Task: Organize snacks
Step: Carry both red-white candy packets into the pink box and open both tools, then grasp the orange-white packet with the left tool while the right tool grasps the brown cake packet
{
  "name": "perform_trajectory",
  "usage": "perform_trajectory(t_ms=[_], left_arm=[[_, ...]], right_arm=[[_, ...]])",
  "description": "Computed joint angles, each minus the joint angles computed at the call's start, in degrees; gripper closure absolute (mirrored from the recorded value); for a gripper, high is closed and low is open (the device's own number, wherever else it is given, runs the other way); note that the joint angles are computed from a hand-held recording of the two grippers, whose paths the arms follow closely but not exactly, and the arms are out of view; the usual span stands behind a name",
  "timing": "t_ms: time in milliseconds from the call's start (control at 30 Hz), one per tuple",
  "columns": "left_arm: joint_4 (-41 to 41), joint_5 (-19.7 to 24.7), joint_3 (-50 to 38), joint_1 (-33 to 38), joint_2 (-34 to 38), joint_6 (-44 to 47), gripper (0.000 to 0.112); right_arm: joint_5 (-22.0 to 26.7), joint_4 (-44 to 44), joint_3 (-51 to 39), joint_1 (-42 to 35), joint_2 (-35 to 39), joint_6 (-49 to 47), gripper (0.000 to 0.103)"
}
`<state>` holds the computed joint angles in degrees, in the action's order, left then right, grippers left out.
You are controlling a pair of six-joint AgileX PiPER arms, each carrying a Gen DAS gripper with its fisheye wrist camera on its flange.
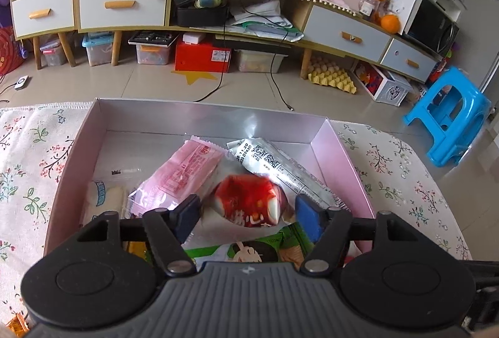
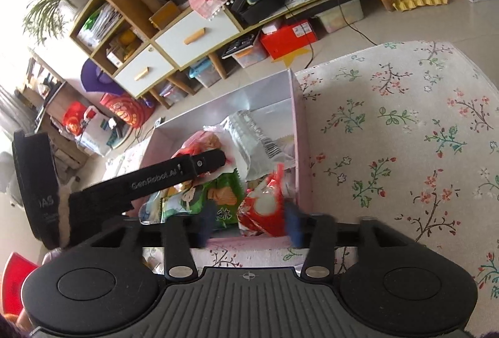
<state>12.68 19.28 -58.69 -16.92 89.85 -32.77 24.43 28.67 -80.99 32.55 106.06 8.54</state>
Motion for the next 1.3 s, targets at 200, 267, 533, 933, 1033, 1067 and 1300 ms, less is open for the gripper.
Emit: perform_trajectory(t_ms=[200, 267, 533, 933, 1033, 1067, 1300], left_arm=[[1.0, 1.7, -0.1, -0.5, -1.0, -0.1, 0.045], [1.3, 2.2, 0.2, -0.7, -1.9, 0.0, 0.044], [4.5, 4.1, 3.0, -1.6, -7.0, -3.2, 0.038], [11.7, 9.8, 9.4, -6.6, -17.8, -10.6, 0.023], [14.1, 11.5, 10.7, -8.3, -20.1, -13.0, 0.019], [14.7, 12.2, 11.0, -8.8, -20.8, -13.8, 0.018], [16.6, 17.7, 13.4, -12.5, -24.7, -16.5, 0.013]], right_arm=[[0.1, 0.7, -0.2, -0.1, -0.4, -0.7, 0.044], [0.0, 0.2, 0.0, 0.2, -0.8, -0.5, 0.04], [-0.1, -3.2, 0.9, 1.4, -3.6, 1.5, 0.032], [0.2, -8.0, 3.8, 2.7, -9.2, 3.3, 0.021], [0.0, -8.6, 5.1, 3.4, -10.9, 3.0, 0.02], [0.1, -8.2, 5.5, 3.4, -11.4, 2.5, 0.019], [0.9, -12.6, 6.8, 5.2, -13.2, 6.6, 0.019]])
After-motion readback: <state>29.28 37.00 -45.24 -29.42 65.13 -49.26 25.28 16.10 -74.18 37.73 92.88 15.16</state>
